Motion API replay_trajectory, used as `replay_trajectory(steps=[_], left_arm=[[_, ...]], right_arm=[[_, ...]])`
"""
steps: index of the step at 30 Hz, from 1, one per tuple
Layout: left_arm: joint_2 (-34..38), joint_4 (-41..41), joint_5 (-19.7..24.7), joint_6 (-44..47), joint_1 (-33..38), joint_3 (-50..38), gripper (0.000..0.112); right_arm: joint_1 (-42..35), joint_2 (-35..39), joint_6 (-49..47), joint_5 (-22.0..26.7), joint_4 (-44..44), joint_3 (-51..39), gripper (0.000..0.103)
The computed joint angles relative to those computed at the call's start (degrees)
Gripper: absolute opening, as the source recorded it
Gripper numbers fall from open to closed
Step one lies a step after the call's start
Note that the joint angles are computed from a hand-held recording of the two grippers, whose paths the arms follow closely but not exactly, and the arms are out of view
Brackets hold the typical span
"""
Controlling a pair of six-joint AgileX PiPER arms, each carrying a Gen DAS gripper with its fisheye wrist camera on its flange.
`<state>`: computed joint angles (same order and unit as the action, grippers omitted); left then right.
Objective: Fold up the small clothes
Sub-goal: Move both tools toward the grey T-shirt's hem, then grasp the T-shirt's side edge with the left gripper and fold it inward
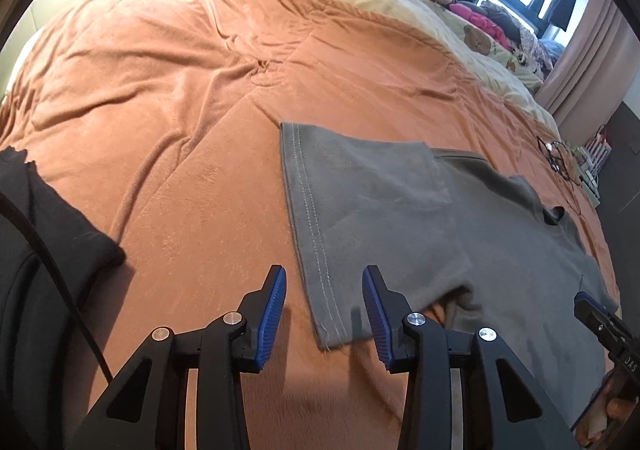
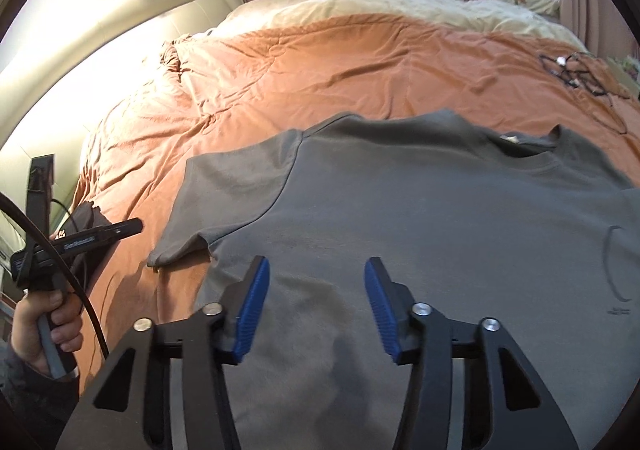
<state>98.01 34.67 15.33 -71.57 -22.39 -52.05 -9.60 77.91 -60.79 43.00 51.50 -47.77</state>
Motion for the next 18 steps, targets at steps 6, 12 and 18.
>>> replay_trajectory(steps=[6,12,18], left_arm=[[7.23,-14.54,-0.14,16.47,2.84,-5.86,0.036],[12.53,-29.95,0.15,31.31,5.83,-10.37,0.034],[13.99,-33.45,3.74,35.28,7.13,-15.11,0.008]], right_arm=[[3.74,6.62,0.95,-1.86,1.73,-3.41,0.033],[6.31,11.95,3.08,-3.99,2.64,-6.41,0.024],[9.09,16.71,6.31,-3.88,4.75,-9.71,0.02]])
